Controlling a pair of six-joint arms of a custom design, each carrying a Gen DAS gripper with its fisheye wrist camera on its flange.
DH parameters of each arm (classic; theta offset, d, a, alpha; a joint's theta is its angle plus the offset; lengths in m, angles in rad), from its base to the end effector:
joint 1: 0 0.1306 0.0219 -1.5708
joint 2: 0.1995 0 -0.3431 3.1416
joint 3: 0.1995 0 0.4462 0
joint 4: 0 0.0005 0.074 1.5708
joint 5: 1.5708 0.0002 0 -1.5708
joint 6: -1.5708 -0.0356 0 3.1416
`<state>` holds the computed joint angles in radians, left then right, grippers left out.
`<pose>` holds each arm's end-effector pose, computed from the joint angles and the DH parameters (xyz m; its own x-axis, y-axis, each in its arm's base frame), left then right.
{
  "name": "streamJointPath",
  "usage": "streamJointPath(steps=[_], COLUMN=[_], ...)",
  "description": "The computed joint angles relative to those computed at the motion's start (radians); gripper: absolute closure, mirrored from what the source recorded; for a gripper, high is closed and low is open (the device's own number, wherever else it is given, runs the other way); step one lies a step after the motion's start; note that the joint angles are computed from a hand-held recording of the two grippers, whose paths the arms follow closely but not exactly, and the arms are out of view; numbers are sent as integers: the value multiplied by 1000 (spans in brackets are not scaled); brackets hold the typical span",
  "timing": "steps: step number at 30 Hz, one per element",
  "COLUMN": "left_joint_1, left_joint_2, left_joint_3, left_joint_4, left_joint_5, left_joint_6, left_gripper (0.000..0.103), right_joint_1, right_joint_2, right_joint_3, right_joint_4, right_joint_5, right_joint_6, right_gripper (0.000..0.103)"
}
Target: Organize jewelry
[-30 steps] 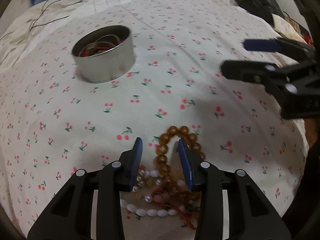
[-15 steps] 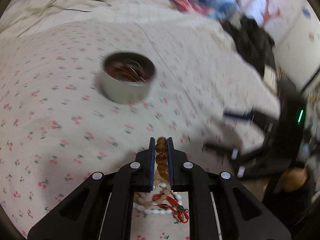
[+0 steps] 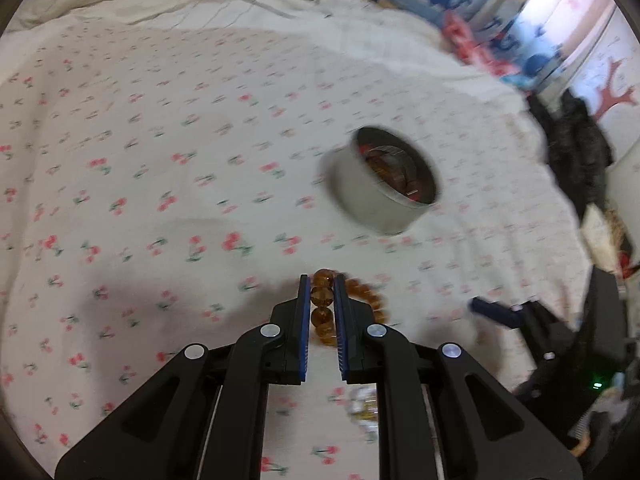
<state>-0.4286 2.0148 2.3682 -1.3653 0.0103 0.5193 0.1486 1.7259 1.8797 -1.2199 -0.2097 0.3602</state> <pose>0.6403 -0.2935 0.4665 -0.8782 -0.1443 -0.4560 -0.0176 0.9625 -0.2707 0.6264 0.1008 0.4254 -0.7240 -0.4570 -0.5167 -0.5338 0.8456 0.0001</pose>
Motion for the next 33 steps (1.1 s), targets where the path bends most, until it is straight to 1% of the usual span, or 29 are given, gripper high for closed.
streamJointPath(steps=[1, 4, 5, 6, 7, 8, 9, 10, 12, 14, 15, 16, 18, 19, 20, 23, 26, 27, 28, 29, 30, 33], left_joint_1=[2, 5, 7, 8, 7, 3, -1, -8, -17, -23, -25, -26, -27, -26, -26, -30, -23, -23, -23, -22, -19, -9], left_joint_2=[4, 41, 49, 60, 73, 81, 92, 114, 142, 151, 146, 134, 131, 119, 111, 90, 94, 102, 112, 130, 125, 124], left_joint_3=[1, 37, 42, 53, 68, 77, 92, 125, 161, 171, 164, 145, 144, 128, 117, 95, 103, 115, 128, 152, 137, 124], left_joint_4=[-19, -95, -105, -119, -138, -145, -158, -184, -211, -211, -200, -175, -155, -135, -117, -76, -82, -95, -106, -128, -128, -128], left_joint_5=[-4, -26, -23, -14, -20, -38, -57, -87, -115, -131, -131, -117, -84, -62, -45, -63, -62, -62, -61, -55, -49, -35], left_joint_6=[4, 11, 13, 10, 8, 1, -9, -31, -55, -70, -73, -77, -93, -97, -96, -102, -97, -97, -93, -84, -82, -72], left_gripper=[92, 91, 85, 72, 63, 52, 47, 46, 38, 37, 38, 45, 90, 93, 93, 93, 93, 93, 93, 93, 92, 90], right_joint_1=[7, 15, 14, 12, 10, 7, 7, 8, 7, -4, -13, -21, -27, -32, -34, -42, -46, -48, -52, -50, -43, -30], right_joint_2=[-2, -6, -5, -3, -1, -1, 0, 3, 8, 12, 19, 24, 17, 17, 16, 29, 54, 59, 59, 49, 34, 31], right_joint_3=[-7, -23, -23, -21, -20, -18, -15, -11, 0, 14, 26, 36, 32, 34, 34, 50, 79, 85, 85, 72, 51, 37], right_joint_4=[12, 27, 28, 26, 21, 15, 10, 7, -5, -16, -23, -26, -8, -2, 3, -1, -41, -54, -61, -46, -20, -14], right_joint_5=[19, 44, 41, 31, 18, 4, -5, -10, -26, -43, -66, -83, -76, -73, -69, -53, -45, -55, -70, -68, -42, -16], right_joint_6=[4, 28, 30, 33, 37, 41, 41, 38, 31, 9, -11, -31, -49, -58, -64, -76, -73, -74, -71, -75, -70, -39], right_gripper=[17, 17, 18, 24, 28, 36, 46, 51, 77, 93, 94, 94, 94, 94, 94, 94, 93, 80, 69, 47, 35, 35])
